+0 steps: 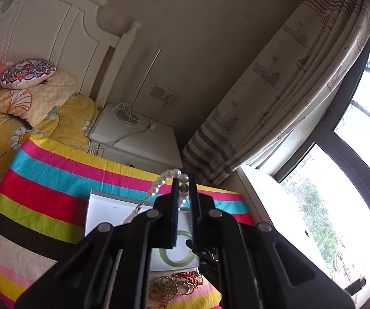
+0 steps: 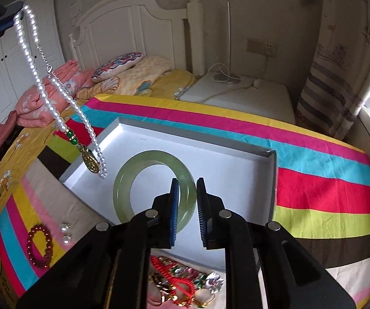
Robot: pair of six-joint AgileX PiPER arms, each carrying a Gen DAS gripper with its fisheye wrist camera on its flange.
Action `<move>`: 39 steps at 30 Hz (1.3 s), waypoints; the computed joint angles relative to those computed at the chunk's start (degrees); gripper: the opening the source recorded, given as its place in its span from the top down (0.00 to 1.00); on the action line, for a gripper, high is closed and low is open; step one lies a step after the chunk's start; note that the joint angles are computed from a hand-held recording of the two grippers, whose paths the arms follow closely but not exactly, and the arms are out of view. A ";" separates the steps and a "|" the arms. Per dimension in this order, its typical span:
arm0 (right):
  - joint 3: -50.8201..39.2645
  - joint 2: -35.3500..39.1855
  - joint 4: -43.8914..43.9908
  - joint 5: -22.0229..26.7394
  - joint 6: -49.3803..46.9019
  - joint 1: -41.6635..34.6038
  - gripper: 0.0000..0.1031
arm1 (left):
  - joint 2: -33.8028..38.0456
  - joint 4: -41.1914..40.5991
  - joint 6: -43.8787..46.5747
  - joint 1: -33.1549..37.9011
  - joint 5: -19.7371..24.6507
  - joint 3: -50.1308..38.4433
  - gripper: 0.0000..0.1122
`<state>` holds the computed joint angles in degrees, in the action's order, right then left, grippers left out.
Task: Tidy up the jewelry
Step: 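Lower pearl necklace and jade bangle into the tray while both tools open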
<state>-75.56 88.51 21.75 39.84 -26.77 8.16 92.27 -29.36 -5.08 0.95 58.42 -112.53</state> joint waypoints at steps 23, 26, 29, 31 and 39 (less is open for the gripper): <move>-6.89 9.26 -2.61 3.44 2.88 -2.88 0.85 | 18.83 12.20 -4.92 -8.27 -4.92 4.86 0.94; -5.44 7.88 0.68 4.13 0.23 -3.98 0.53 | 13.28 8.02 -1.07 -5.00 -8.87 13.15 0.81; 0.91 3.00 10.47 1.87 -8.33 -6.56 0.11 | 3.69 10.98 -0.52 -3.42 -15.16 24.15 0.38; 5.76 -1.19 15.79 0.37 -14.44 -7.72 0.11 | -3.32 12.87 0.49 -2.78 -20.06 31.90 0.26; 25.20 -20.41 39.78 0.62 -36.42 -18.76 0.04 | -29.59 28.96 -11.12 -4.41 -29.71 55.93 0.10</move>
